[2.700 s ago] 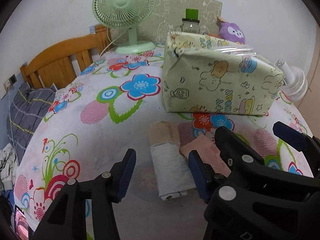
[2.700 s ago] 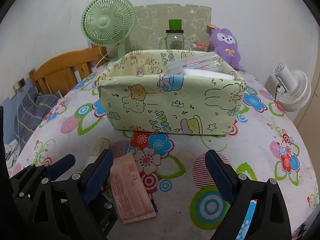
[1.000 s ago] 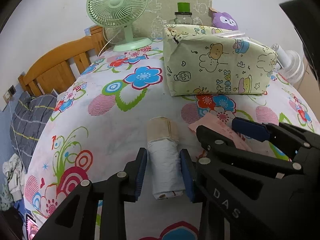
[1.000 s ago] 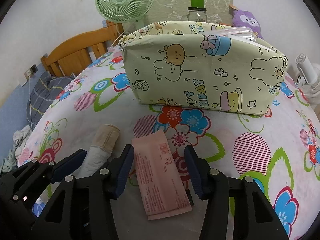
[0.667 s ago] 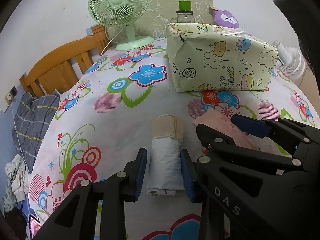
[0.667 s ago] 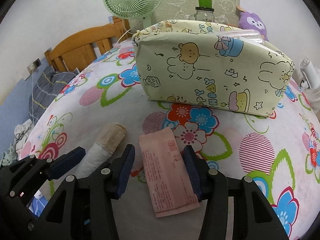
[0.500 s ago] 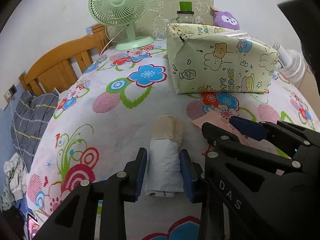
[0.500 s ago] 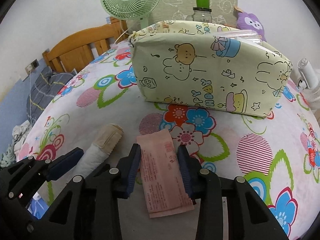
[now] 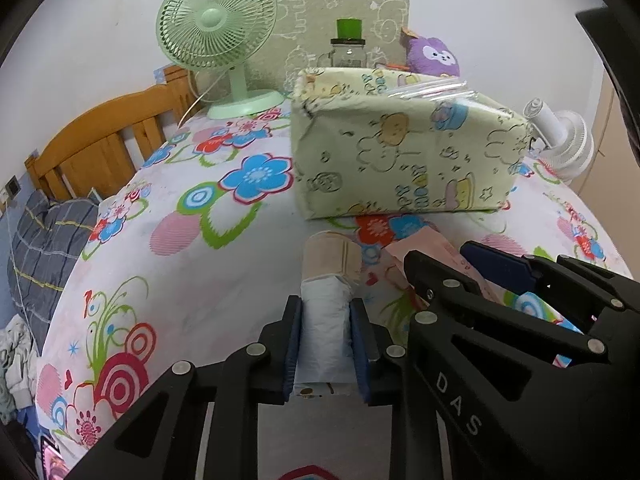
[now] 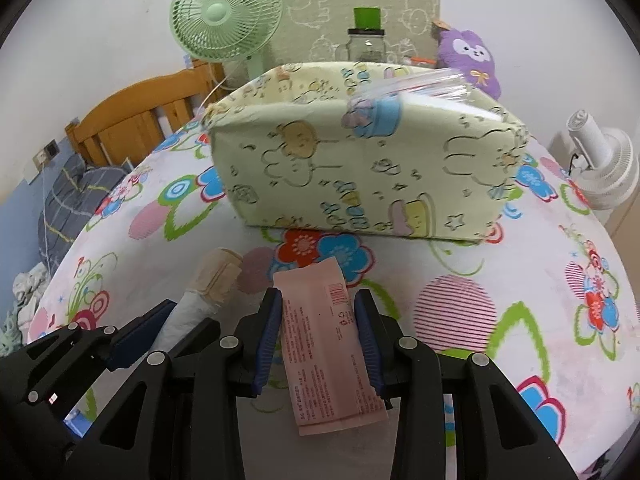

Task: Organize soft objects
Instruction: 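Lift the white cloth with the left tool while the right tool carries the pink packet over the basket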

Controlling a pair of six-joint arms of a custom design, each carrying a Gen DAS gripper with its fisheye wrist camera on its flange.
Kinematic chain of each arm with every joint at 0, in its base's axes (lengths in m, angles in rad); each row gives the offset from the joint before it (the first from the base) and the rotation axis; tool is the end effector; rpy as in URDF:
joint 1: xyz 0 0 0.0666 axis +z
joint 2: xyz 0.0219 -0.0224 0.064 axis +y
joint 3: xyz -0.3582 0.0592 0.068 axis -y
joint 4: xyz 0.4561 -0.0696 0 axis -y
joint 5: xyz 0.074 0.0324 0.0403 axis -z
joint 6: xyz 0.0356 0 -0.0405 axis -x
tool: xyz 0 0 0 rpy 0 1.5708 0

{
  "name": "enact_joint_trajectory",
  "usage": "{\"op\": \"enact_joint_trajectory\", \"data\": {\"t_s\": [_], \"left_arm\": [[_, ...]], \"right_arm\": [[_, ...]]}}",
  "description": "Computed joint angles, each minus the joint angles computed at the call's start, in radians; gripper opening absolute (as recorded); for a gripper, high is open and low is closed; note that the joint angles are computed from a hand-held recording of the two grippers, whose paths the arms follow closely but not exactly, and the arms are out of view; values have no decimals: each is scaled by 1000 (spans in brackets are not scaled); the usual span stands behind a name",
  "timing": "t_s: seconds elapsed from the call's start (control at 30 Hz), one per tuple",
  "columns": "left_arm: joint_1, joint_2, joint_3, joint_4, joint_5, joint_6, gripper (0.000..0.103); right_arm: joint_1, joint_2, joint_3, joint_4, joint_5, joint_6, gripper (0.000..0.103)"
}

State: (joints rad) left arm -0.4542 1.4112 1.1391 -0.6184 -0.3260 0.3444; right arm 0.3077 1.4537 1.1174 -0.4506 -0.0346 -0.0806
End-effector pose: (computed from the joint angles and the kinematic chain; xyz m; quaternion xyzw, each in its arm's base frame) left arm 0.4892 -0.2266 0.2886 -0.0030 0.9318 0.0130 0.3628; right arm 0.5290 0.1690 0.2660 -0.1113 0.9173 0.0894 0.3717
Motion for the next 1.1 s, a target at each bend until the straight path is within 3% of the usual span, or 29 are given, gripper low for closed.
{"op": "enact_joint_trajectory", "data": {"t_s": [1.1], "left_arm": [[-80,-64,79,44,-96,-27,22]], "right_arm": [[-70,-199,-35,30,2,-6,41]]}}
